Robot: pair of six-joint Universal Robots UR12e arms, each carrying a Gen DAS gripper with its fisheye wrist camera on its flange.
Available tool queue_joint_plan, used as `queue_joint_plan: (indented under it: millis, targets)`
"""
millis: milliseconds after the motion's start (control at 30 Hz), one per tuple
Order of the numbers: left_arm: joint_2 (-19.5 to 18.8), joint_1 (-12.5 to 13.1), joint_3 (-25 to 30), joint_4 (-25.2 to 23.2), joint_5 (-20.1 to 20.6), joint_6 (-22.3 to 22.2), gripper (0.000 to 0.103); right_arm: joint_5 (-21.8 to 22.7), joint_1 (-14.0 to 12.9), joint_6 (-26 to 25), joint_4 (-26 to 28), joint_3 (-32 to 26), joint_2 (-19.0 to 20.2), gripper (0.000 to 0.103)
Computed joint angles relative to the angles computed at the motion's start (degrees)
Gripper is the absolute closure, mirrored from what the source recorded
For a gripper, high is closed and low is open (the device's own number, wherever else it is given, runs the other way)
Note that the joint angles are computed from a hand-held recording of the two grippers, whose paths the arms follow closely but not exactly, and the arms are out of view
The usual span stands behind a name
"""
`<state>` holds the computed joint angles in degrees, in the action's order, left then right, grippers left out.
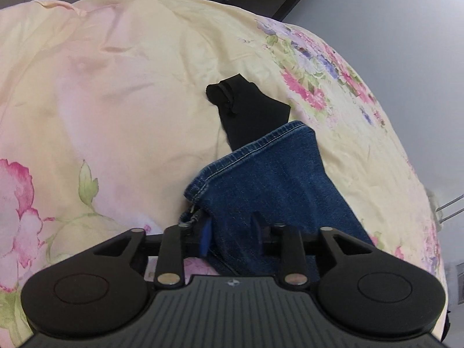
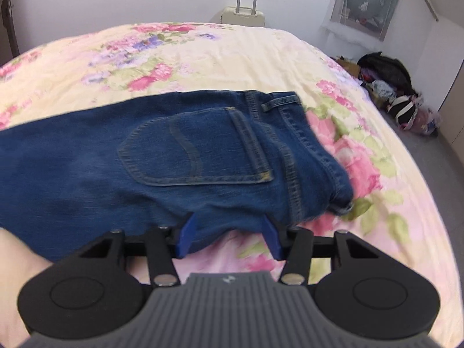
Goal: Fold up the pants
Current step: 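Lower the folded jeans onto the bed and open both grippers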
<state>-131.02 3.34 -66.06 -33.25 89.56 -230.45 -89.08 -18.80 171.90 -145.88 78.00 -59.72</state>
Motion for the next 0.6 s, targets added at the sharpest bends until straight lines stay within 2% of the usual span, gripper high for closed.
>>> queue_joint_plan:
  millis: [133,167,200,267,333,433,500,533,567,600]
  targets:
    - [-0.9,-0.5,1.4,-2.7,1.0,-0.4,0.068,4.8,1.9,2.9,2.6,3.4,-2.7,0.058]
    - [-1.1,-0.7,1.9,-3.4,2.2,0.1,0.071,4.6,2.8,3.3,3.8,4.0,-3.0,0.057]
    - [-1.4,-1.0,2.4,-4.3,3.4,0.8,0.081,4.1,3.5,3.5,4.3,4.7,-3.1,0.058]
    - [-1.8,-1.2,3.0,-5.1,4.4,2.2,0.088,1.5,5.0,4.0,3.7,6.1,-3.1,0.058]
    - [-2.1,-1.3,3.4,-5.5,4.9,2.9,0.094,-1.5,6.0,6.0,0.2,7.5,-2.8,0.061]
    - [-2.5,-1.7,4.4,-6.7,6.2,4.4,0.097,-3.0,6.5,9.7,-5.9,9.1,-2.4,0.069]
    - [-2.8,-1.9,4.9,-7.4,7.1,5.2,0.098,-4.0,6.7,12.0,-8.9,9.5,-2.1,0.070]
    - [-2.9,-2.0,5.2,-7.8,7.5,5.1,0.098,-4.5,6.7,12.9,-8.7,9.2,-1.8,0.077]
    - [-3.0,-2.1,5.4,-7.9,8.0,4.9,0.098,-3.6,6.5,14.4,-8.2,8.8,-1.5,0.096]
    - [-3.0,-2.1,5.5,-8.0,8.3,4.7,0.099,-2.1,6.1,16.2,-9.0,8.9,-1.5,0.097]
